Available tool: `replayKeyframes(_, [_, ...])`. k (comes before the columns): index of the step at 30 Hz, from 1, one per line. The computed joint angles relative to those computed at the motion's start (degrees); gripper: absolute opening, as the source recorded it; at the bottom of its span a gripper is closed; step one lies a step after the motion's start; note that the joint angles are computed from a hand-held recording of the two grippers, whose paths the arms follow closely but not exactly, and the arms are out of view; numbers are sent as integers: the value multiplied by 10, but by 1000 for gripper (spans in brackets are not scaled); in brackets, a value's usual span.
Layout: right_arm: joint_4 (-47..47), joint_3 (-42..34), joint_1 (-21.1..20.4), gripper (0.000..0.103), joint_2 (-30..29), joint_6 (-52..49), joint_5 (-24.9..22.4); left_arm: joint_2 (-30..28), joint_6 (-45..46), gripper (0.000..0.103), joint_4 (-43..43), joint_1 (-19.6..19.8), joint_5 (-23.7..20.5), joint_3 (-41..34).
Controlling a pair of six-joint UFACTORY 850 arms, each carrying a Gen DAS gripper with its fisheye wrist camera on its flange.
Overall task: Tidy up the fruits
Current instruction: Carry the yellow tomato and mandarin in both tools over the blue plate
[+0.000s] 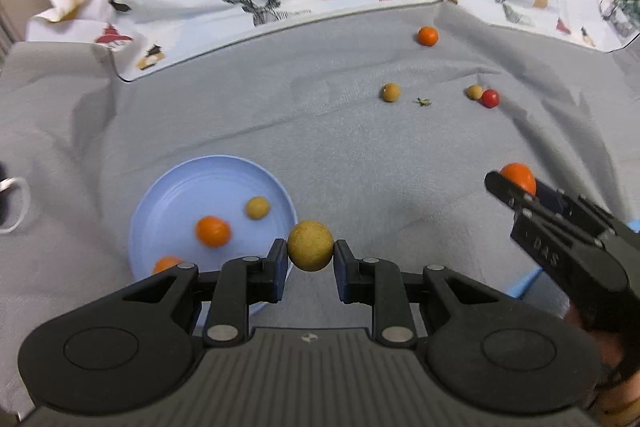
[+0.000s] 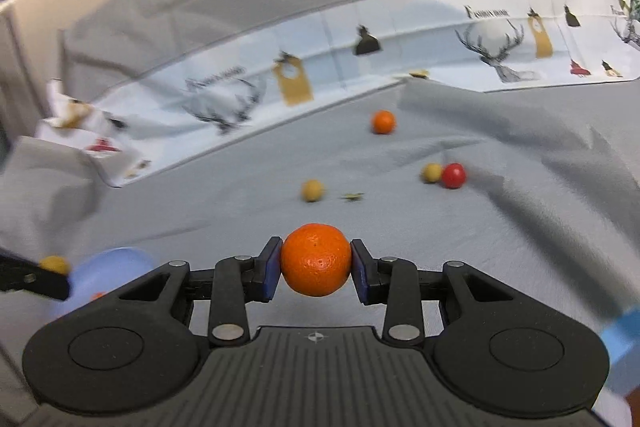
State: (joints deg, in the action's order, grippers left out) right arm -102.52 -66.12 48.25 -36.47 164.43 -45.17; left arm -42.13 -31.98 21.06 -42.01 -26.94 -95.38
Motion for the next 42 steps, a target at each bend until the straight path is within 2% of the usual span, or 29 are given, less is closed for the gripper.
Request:
replayKeyframes(4, [-9, 12, 35, 38, 40, -5, -1, 66, -57, 27, 31, 0, 31, 83])
replayKeyframes(7, [6, 6, 64, 38, 58, -53, -10, 118, -106, 27, 55, 5, 62, 152])
replayKeyframes(9, [15, -2, 79, 38, 62, -71, -11, 149, -162, 27, 102, 6, 75, 195])
replayKeyframes(16, [48, -50, 126, 38, 49, -139, -16, 230, -267, 27, 184, 18, 92, 303])
replayKeyframes(21, [62, -83, 152, 38, 35, -222, -30, 275, -348, 27, 246, 18, 100, 363])
replayKeyframes(32, [89, -111, 179, 38, 25, -305, -45, 329, -510, 27, 381, 16, 122, 426])
replayKeyframes(42, [101, -117, 182, 38, 21, -319, -51, 333, -507, 27, 379, 20, 132, 431])
